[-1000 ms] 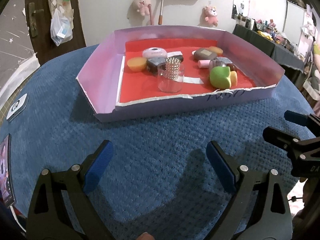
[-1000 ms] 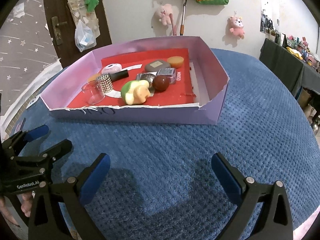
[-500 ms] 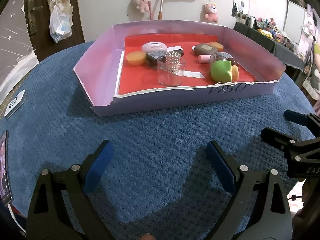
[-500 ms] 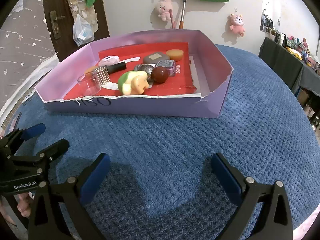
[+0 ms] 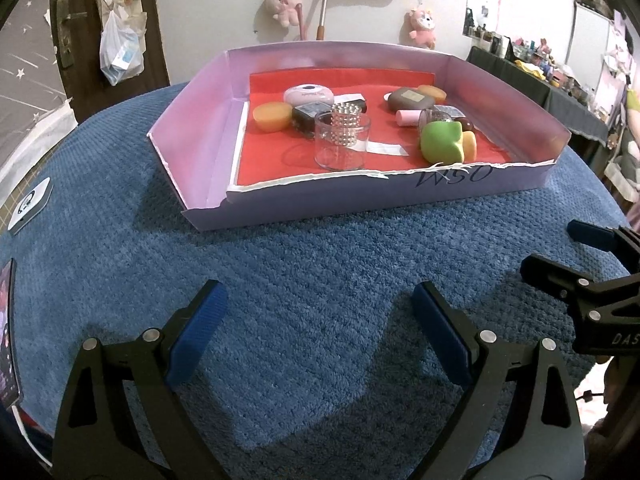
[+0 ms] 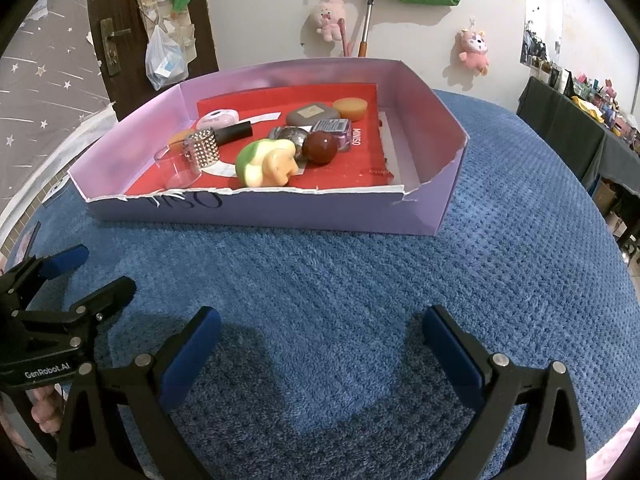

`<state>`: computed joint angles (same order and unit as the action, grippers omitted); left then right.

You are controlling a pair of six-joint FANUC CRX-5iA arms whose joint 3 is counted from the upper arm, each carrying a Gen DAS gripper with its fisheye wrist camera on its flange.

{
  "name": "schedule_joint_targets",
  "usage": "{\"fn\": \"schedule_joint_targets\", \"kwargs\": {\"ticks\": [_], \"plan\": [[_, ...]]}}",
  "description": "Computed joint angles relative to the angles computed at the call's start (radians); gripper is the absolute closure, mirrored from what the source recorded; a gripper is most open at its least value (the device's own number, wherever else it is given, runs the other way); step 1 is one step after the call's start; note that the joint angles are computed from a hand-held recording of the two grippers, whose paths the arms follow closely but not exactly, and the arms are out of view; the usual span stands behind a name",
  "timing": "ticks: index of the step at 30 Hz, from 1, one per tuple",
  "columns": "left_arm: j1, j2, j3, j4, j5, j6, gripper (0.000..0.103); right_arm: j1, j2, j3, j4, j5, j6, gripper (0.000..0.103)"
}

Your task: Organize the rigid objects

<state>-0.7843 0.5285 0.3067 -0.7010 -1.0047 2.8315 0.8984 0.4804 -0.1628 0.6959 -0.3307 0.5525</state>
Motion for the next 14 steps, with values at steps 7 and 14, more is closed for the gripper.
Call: {"fn": "schedule_joint_targets", "kwargs": {"ticks": [7,14], "plan": [[0.000,0.000,0.000,-0.001,0.000,0.000,0.008,-0.001,0.001,-0.001,0.006,0.000,-0.003,0.000],[0.001,0.000,-0.001,0.001,0.000,0.001,0.007,0.000,0.002,0.000,0.004,0.001,-0.002,0.000]]}}
